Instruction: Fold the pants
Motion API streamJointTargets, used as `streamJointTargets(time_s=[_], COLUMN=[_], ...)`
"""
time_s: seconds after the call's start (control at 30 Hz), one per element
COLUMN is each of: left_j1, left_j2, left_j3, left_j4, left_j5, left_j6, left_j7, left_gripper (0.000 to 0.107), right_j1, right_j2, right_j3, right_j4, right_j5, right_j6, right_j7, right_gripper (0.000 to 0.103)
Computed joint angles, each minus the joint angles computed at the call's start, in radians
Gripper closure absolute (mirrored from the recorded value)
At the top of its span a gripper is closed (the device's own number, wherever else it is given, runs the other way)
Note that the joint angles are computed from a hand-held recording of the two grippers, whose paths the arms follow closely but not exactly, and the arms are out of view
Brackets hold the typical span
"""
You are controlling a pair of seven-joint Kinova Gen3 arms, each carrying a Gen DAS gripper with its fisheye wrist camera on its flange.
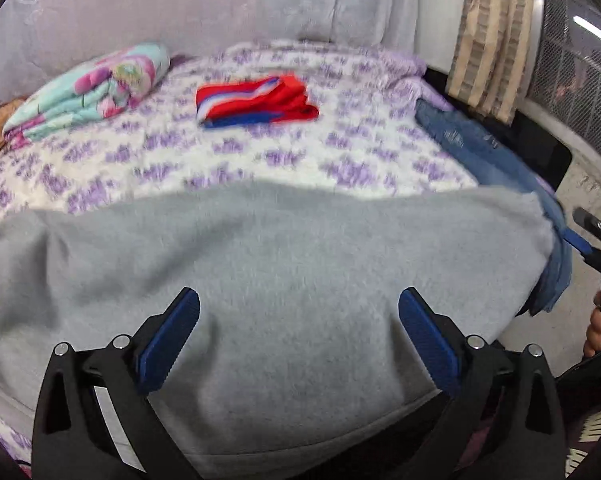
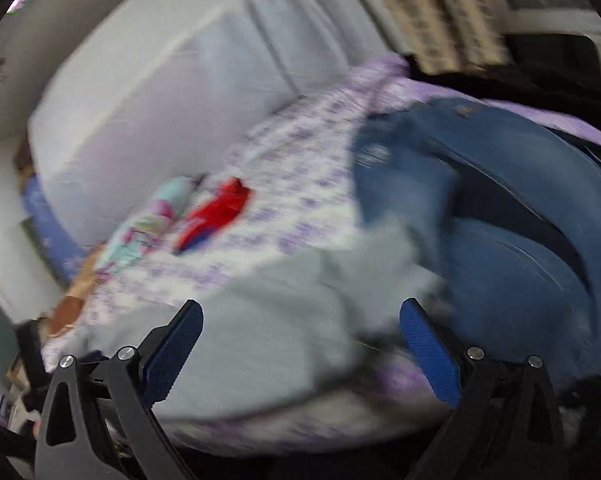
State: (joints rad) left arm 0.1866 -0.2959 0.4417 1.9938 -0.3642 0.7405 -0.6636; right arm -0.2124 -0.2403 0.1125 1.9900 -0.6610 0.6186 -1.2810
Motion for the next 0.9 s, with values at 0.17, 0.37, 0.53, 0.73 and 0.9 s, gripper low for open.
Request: streamJointTargets(time_s=[0.17,0.37,0.53,0.73,0.9], left_j1=[0.016,0.007,0.006,-0.014,-0.034], left_j2=[0.017,-0.006,-0.015,-0.028,-0.054], left_j3=[-0.045,-0.054,-0.066,-0.060,-0.065], left_j4=[0.008,0.025,0.036,0.041,0.061], left_j5=[0.034,0.047,0.062,0.069,0.084], left_j6=[0.039,0.050,0.033,0.036,0.023], left_j7=[0.034,0.033,0.013,-0.002,-0.002], left_gripper=[0.010,0.010,0.010,0.010,0.010], right_j1=[-0.016,0.012,0.243,0.463,0.411], right_j2=[0.092,0.172,0.264,0.210,0.105], right_j3=[0.120,0.127,-0.026,-0.286,-0.518], right_j4=[0.035,0.059,0.100,0.054,-0.121], right_j5=[-0.203,-0.447,-0.637,-0.580,-0.377], right_j6=[0.065,0.143,0.222,0.204,0.093], right_j7=[0.134,0.320,0.484,0.463,0.472], right_gripper=[0.004,0.022,0.057,0.078,0.078])
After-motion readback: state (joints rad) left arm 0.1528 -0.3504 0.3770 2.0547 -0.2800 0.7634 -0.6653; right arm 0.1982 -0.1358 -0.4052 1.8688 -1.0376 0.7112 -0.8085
